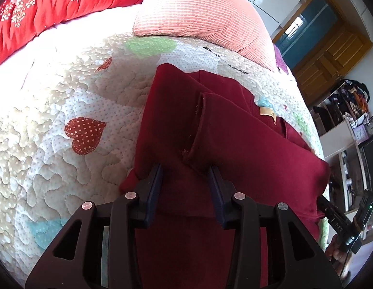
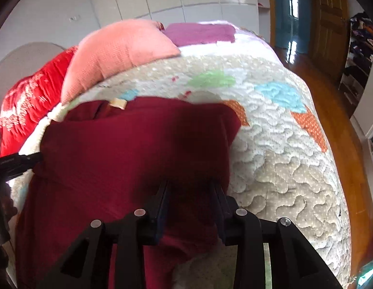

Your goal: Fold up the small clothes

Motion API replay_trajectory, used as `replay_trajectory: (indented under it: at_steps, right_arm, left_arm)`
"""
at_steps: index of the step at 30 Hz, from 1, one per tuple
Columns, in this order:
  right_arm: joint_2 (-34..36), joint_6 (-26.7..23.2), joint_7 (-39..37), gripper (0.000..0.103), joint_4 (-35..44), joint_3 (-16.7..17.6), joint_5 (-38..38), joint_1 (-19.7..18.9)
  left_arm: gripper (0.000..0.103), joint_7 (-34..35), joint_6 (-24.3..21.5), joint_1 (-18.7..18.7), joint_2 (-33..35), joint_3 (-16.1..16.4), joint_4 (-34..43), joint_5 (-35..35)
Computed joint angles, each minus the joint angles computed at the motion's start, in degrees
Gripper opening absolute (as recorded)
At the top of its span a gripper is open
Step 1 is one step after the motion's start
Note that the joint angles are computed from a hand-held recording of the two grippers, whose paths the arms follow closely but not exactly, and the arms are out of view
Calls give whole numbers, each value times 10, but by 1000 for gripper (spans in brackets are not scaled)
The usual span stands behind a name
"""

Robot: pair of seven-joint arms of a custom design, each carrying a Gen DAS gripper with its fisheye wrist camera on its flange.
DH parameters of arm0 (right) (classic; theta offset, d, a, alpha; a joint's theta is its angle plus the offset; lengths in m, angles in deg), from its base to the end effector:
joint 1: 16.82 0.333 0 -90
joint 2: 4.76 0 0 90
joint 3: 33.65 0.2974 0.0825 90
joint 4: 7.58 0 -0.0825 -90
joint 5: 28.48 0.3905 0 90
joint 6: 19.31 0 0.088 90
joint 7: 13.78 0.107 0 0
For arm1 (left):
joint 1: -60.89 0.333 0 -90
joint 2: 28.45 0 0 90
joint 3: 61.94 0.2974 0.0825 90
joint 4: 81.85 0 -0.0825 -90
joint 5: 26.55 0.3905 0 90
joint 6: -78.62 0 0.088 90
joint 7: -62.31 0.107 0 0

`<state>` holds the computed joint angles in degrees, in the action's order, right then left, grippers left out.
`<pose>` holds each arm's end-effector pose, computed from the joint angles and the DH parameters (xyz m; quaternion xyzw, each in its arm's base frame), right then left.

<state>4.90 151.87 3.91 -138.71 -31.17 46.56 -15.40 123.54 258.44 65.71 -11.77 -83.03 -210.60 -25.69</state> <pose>0.5349 -0.0318 0.2806 -0.6919 0.6450 -0.1554 0.2848 0.5651 -0.1620 0.2921 -0.7515 0.5834 -0.2987 0.0751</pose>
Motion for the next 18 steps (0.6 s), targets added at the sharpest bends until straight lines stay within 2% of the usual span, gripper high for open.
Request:
replay_trajectory:
  at_steps: [2,4,8,11,12,14,15,18]
  right_arm:
    - [-12,3,-19,32,-9,2,18,0]
    - [-31,6,-34,32,-24,1,35,3]
    - [-71,-6,-93,34,-56,-11,95,15]
    - [-73,-1,-111,38,-63,-19,112,28]
    - [-67,9,-110,40,-61,-20,109,33]
    - [-44,32,-75,51,-54,-20,66,40]
    - [-33,23,-41,52,-52,-23,30,38]
    - [-46,-13,-32,52,-56,-23,48,19]
  left_arm:
    - [37,-34,-8,-71,-7,73,3,42]
    - [37,-63,-11,-112,-8,117,6,77]
    - [37,-118,-13,-160,-11,170,6,135]
    - [37,-175,-21,-204,-17,217,5,195]
    - [37,-193,-27,-215,-21,229,4,217]
    - [37,-225,-37,-224,-32,238,-1,250]
    - [37,-236,-39,-221,-39,235,-7,260]
    - [37,-274,-46,-219,-67,233,-28,303]
